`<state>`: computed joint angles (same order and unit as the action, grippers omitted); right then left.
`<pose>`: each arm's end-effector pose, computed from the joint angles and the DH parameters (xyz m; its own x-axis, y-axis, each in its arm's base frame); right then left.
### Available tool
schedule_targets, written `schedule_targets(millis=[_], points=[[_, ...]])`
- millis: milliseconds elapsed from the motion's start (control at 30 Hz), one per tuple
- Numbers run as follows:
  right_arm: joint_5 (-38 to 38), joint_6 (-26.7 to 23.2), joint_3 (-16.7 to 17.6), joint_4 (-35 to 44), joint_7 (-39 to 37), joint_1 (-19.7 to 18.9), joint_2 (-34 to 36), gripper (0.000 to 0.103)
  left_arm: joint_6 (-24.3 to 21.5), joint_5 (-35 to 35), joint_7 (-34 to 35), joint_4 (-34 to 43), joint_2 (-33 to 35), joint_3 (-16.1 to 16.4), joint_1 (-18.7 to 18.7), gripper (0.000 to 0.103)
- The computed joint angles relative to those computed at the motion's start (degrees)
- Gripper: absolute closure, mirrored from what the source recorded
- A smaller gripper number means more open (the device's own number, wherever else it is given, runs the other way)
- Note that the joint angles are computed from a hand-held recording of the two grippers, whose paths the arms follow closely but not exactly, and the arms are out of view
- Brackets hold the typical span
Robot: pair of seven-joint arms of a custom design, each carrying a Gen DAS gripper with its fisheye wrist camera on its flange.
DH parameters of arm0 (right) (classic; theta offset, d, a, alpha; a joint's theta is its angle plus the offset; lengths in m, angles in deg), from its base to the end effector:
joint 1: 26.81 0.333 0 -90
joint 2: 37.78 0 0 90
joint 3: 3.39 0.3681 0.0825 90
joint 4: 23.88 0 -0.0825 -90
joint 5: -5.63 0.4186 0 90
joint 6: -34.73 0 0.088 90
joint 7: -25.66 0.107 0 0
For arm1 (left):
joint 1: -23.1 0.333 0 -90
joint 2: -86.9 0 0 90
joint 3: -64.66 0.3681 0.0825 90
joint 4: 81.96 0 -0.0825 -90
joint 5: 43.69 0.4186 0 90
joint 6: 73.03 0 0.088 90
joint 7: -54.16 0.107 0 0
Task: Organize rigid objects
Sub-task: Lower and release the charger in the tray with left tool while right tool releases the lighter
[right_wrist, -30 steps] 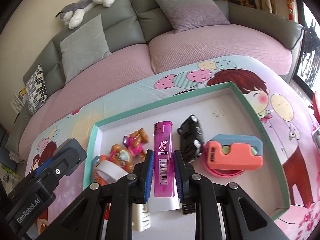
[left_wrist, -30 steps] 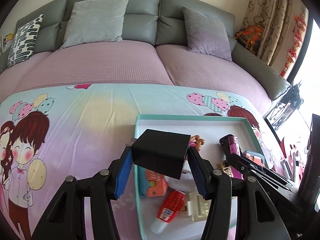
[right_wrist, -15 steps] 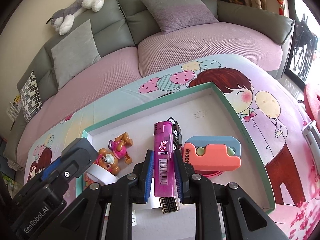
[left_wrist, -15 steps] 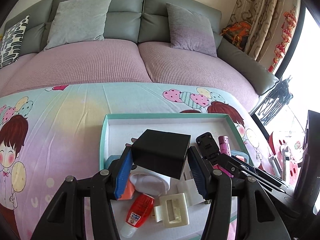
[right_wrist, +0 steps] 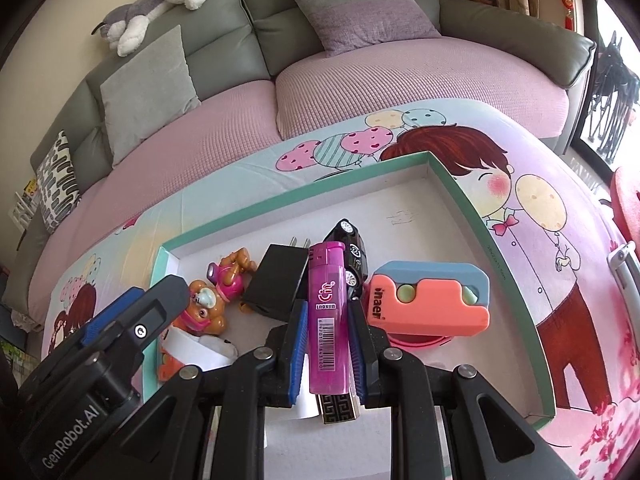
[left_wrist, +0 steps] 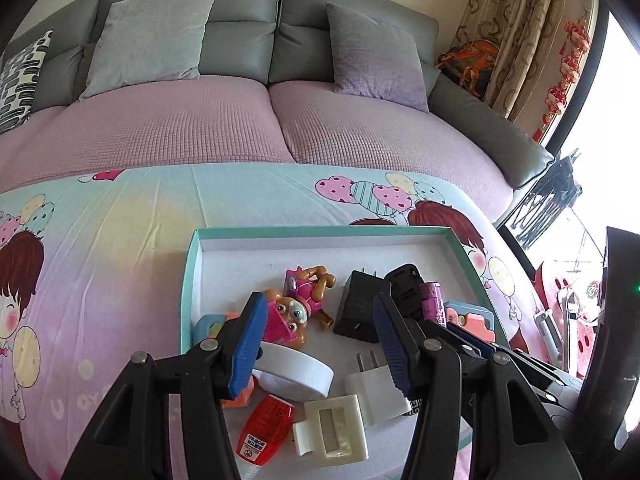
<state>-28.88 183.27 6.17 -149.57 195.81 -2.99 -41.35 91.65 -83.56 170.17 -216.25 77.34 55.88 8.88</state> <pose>0.4797 0.3308 0.4927 -0.2877 -0.9311 -0.2240 -0.7628 0.3643 -0.5343 0.5102 -0.1806 0.5025 -0.3314 -0.9103 0.2482 -0.7565 0.0992 -0.6464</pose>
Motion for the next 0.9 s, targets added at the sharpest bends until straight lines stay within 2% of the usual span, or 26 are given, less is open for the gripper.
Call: schedule_targets(millis=[200,633,767,900], points=[[1.44,-0.06,-0.15,0.33,-1.52,0.2,0.76,0.081,0.15,3.02,-3.48,-0.33,0.03,-0.34,1.46,0.047],[3.13,-3.38,-0.4,2.25,-3.96,1.19,2.61,0.079,0.58,17.36,-19.02,-1.53,0.17,-1.22,6.91,0.046],[1.78,-4.38,-0.32,2.94,-3.57,1.49,2.74,0.067,0.79,25.33,-27.4,-1.96,0.27,-2.56,10.15,0.038],[-1.0,-3.79,-0.13,3.51,-2.74,1.83,2.7,0.059,-0.14,33.26,-35.09,-1.95,0.67,-3.22,12.69,0.037]])
